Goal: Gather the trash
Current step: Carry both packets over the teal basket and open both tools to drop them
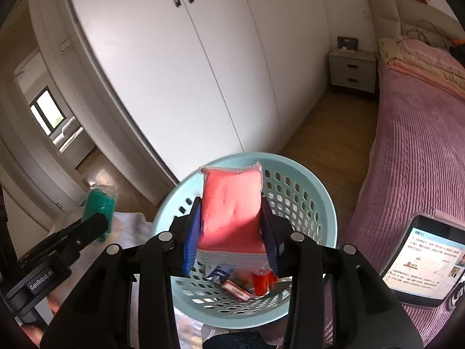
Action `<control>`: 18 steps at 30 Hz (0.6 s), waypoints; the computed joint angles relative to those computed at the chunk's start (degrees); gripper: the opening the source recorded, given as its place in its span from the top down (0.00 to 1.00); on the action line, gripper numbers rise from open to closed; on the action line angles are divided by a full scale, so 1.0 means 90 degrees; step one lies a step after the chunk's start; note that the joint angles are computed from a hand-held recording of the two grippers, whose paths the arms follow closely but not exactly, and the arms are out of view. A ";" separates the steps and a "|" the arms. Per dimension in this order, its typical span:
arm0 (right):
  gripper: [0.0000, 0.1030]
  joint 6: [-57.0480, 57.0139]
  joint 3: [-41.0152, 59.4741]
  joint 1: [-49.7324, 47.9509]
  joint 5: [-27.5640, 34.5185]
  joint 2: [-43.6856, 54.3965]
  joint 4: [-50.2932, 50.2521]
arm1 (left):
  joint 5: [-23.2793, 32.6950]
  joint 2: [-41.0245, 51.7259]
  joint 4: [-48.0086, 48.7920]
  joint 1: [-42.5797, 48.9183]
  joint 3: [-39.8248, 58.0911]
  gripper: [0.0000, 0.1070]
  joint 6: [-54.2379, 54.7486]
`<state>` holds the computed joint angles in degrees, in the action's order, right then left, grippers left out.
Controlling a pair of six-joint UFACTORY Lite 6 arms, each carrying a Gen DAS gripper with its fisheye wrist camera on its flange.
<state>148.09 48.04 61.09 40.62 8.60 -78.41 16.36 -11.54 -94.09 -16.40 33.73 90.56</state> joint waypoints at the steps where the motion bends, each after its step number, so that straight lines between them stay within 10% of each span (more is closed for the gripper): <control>1: 0.66 0.0107 -0.0059 -0.0055 -0.0087 0.0027 -0.0076 | -0.0061 0.0252 -0.0366 -0.0110 0.0117 0.59 0.0320; 10: 0.65 0.0577 -0.0282 -0.0749 -0.0749 0.0222 -0.0816 | 0.0030 0.1876 -0.2391 -0.0564 0.0805 0.45 0.2181; 18: 0.48 0.0737 -0.0324 -0.0886 -0.0950 0.0313 -0.1094 | 0.0384 0.1528 -0.2072 -0.0132 0.0433 0.38 0.2025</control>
<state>154.72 45.12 53.12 32.07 11.41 -88.25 19.81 2.21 -112.74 -17.59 37.63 108.78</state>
